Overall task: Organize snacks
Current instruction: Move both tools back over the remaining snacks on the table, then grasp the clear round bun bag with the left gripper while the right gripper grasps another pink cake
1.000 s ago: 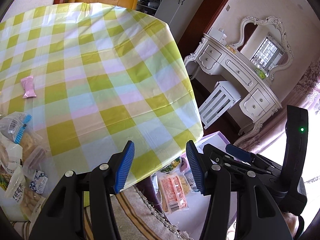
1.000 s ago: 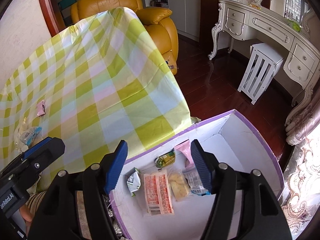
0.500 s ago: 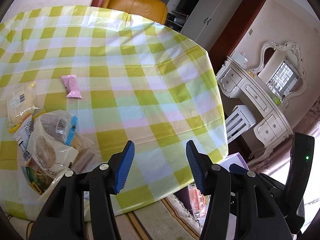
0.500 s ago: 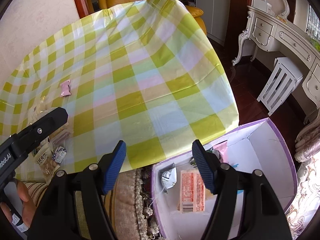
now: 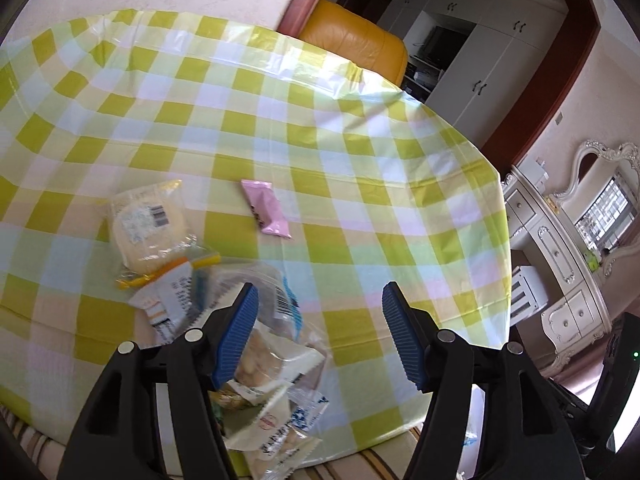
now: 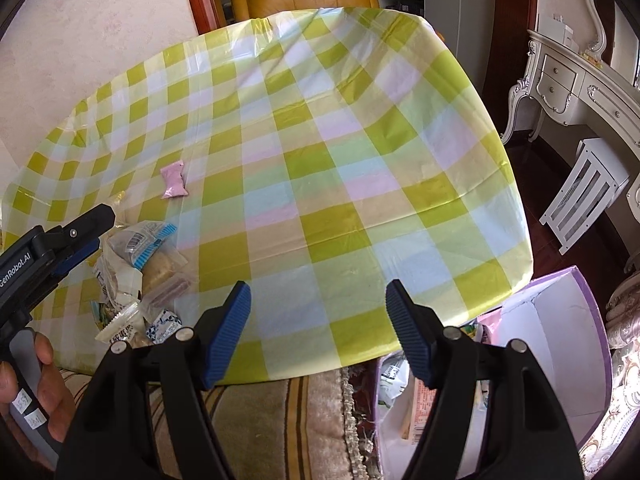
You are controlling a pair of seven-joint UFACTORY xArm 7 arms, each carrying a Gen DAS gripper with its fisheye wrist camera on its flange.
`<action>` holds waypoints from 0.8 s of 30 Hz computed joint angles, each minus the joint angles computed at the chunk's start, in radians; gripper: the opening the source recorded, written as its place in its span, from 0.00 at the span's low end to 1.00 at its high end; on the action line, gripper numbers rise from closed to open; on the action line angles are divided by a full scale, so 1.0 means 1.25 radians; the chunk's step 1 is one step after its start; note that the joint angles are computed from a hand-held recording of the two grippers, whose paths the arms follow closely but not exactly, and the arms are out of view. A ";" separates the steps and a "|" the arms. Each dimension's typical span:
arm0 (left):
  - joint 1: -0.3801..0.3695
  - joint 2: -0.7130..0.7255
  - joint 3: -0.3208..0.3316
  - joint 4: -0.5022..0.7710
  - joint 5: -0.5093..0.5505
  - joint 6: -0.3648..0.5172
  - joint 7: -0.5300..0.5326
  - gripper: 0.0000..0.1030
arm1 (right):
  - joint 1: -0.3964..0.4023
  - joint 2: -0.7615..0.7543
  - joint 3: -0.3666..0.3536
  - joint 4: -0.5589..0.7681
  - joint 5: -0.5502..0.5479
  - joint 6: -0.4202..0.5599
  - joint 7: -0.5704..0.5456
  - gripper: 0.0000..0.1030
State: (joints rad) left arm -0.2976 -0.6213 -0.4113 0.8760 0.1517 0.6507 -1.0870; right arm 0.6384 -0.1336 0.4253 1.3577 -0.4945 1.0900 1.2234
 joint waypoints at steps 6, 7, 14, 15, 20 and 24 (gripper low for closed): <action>0.038 -0.075 0.046 -0.049 0.011 0.047 0.018 0.75 | 0.017 0.067 -0.006 0.072 -0.053 -0.033 0.018 0.74; 0.044 -0.085 0.054 -0.056 0.011 0.053 0.024 0.75 | 0.022 0.077 -0.011 0.081 -0.057 -0.044 0.017 0.74; 0.084 -0.102 0.086 -0.081 -0.009 0.098 0.056 0.81 | 0.076 0.175 -0.055 0.183 -0.078 -0.050 -0.001 0.74; 0.087 -0.093 0.087 -0.078 -0.015 0.106 0.055 0.82 | 0.085 0.188 -0.062 0.197 -0.080 -0.050 -0.006 0.74; 0.088 -0.046 0.103 -0.064 -0.065 0.127 0.026 0.85 | 0.126 0.259 -0.102 0.282 -0.081 -0.043 -0.047 0.74; 0.108 0.024 0.087 -0.003 -0.052 0.188 -0.017 0.86 | 0.153 0.314 -0.135 0.352 -0.075 -0.039 -0.083 0.74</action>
